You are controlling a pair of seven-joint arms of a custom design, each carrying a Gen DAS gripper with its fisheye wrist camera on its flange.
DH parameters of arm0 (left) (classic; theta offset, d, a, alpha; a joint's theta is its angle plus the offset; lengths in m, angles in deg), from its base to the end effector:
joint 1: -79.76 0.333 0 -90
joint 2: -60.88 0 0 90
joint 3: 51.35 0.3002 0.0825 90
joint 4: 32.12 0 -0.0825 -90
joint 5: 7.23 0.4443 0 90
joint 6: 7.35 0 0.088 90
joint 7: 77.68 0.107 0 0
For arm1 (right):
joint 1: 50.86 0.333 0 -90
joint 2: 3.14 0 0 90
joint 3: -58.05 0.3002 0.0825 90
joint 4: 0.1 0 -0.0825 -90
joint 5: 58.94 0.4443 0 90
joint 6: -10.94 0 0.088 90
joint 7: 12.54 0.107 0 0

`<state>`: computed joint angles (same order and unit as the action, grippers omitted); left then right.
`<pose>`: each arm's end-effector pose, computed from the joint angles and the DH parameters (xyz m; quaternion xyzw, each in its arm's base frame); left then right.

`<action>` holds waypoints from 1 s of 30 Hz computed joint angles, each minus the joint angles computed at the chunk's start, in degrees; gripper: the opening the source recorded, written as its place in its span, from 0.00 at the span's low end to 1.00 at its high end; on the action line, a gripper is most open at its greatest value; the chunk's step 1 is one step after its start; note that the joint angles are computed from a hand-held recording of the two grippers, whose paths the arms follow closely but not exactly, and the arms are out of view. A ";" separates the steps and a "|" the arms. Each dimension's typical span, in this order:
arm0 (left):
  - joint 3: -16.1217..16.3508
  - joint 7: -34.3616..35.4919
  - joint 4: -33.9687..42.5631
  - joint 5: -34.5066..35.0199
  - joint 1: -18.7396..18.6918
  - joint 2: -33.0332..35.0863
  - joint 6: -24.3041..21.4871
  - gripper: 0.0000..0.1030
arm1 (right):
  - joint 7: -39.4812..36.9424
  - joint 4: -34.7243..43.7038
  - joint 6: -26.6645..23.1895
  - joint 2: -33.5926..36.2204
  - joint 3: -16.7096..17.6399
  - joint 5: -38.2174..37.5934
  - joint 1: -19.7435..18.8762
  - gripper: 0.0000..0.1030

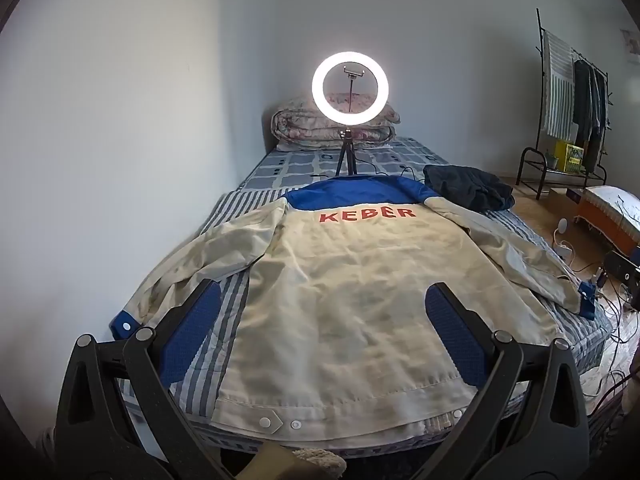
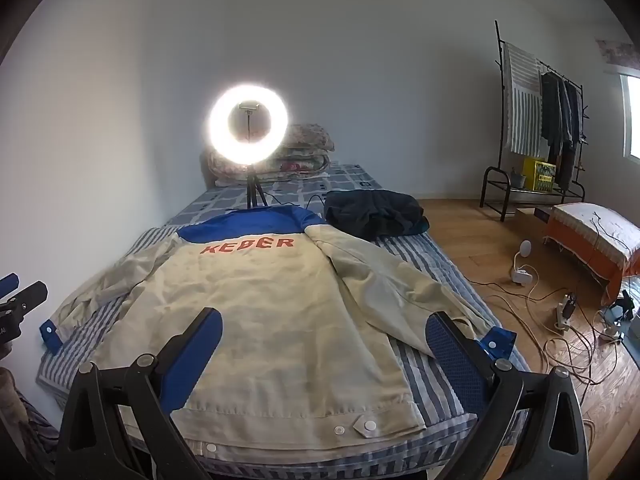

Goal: Fold large clothes

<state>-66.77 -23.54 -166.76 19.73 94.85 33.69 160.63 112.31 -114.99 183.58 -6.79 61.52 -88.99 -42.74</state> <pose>0.5243 -0.0483 0.5874 -0.6553 0.5519 -0.3221 0.4027 0.6191 0.1654 0.5704 -0.6279 0.5805 -0.3327 0.3976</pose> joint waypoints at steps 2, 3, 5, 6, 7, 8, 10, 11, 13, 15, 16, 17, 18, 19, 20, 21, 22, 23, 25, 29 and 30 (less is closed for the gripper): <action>0.00 -0.11 -0.01 0.04 0.01 -0.01 0.05 1.00 | -0.05 -0.08 0.26 -0.01 -0.09 -0.18 -0.11 1.00; 0.16 0.00 0.00 -0.13 -0.18 -0.01 -0.02 1.00 | -1.22 0.26 -0.32 0.34 -0.16 0.82 0.04 1.00; 0.57 0.37 0.00 -0.55 -0.63 -0.02 -0.09 1.00 | 2.73 -0.30 0.62 -0.20 0.13 -3.44 -0.71 1.00; 0.84 0.63 -0.03 -0.87 -0.92 -0.04 -0.11 1.00 | 3.15 -0.54 0.88 -0.36 0.10 -3.82 -0.86 1.00; 1.38 1.21 -0.05 -1.46 -1.53 0.01 -0.15 1.00 | 3.86 -0.44 0.70 -0.30 0.30 -4.69 -1.04 1.00; 0.64 0.86 -0.03 -0.84 -0.80 0.10 -0.03 1.00 | 4.81 0.11 -0.23 -0.21 0.74 -6.24 -1.08 1.00; 0.40 0.62 -0.05 -0.80 -0.62 0.04 0.01 1.00 | 4.36 0.32 -0.53 -0.06 0.51 -5.69 -0.77 1.00; 0.33 0.54 -0.04 -0.79 -0.60 0.04 0.06 1.00 | 4.36 0.01 0.02 -0.06 0.29 -5.49 -0.75 1.00; 0.57 0.77 -0.06 -0.93 -0.75 0.10 0.08 1.00 | 3.85 -0.05 0.13 -0.02 0.13 -4.88 -0.63 1.00; 0.48 0.72 -0.06 -0.89 -0.64 0.09 0.13 1.00 | 4.53 0.15 -0.09 -0.01 0.20 -5.74 -0.74 1.00; 0.52 0.77 -0.07 -0.94 -0.67 0.08 0.13 1.00 | 5.81 -0.02 -0.21 -0.29 0.46 -7.27 -0.87 1.00; 0.36 0.59 -0.08 -0.84 -0.48 0.04 0.15 1.00 | 6.43 -0.14 -0.10 -0.39 0.52 -8.12 -0.99 1.00; 0.36 0.61 -0.08 -0.85 -0.50 0.06 0.19 1.00 | 6.59 -0.18 -0.10 -0.50 0.53 -8.42 -1.01 1.00; 0.25 0.45 -0.06 -0.81 -0.39 0.05 0.21 1.00 | 6.50 -0.25 0.01 -0.54 0.49 -8.42 -1.02 1.00; 0.13 0.29 -0.04 -0.73 -0.27 0.06 0.22 1.00 | 6.29 -0.26 -0.02 -0.57 0.48 -8.29 -0.98 1.00; 0.31 0.48 -0.09 -0.82 -0.46 0.07 0.28 1.00 | 6.24 -0.27 -0.01 -0.60 0.48 -8.25 -0.99 1.00; 0.39 0.57 -0.10 -0.90 -0.55 0.07 0.27 1.00 | 6.37 -0.21 -0.09 -0.59 0.53 -8.37 -1.02 1.00; 0.41 0.60 -0.10 -0.96 -0.60 0.06 0.24 1.00 | 6.71 -0.10 -0.19 -0.54 0.61 -8.73 -1.08 1.00; 0.52 0.86 0.78 -1.28 -0.98 0.25 -0.52 1.00 | 7.99 0.02 -0.14 -0.48 0.71 -10.13 -1.31 1.00; 0.47 0.64 0.76 -1.05 -0.92 0.21 -0.45 1.00 | 8.18 0.00 -0.23 -0.59 0.61 -10.46 -1.12 1.00; 0.47 0.54 0.69 -1.00 -0.87 0.19 -0.34 1.00 | 8.01 0.05 -0.34 -0.58 0.61 -10.30 -1.06 1.00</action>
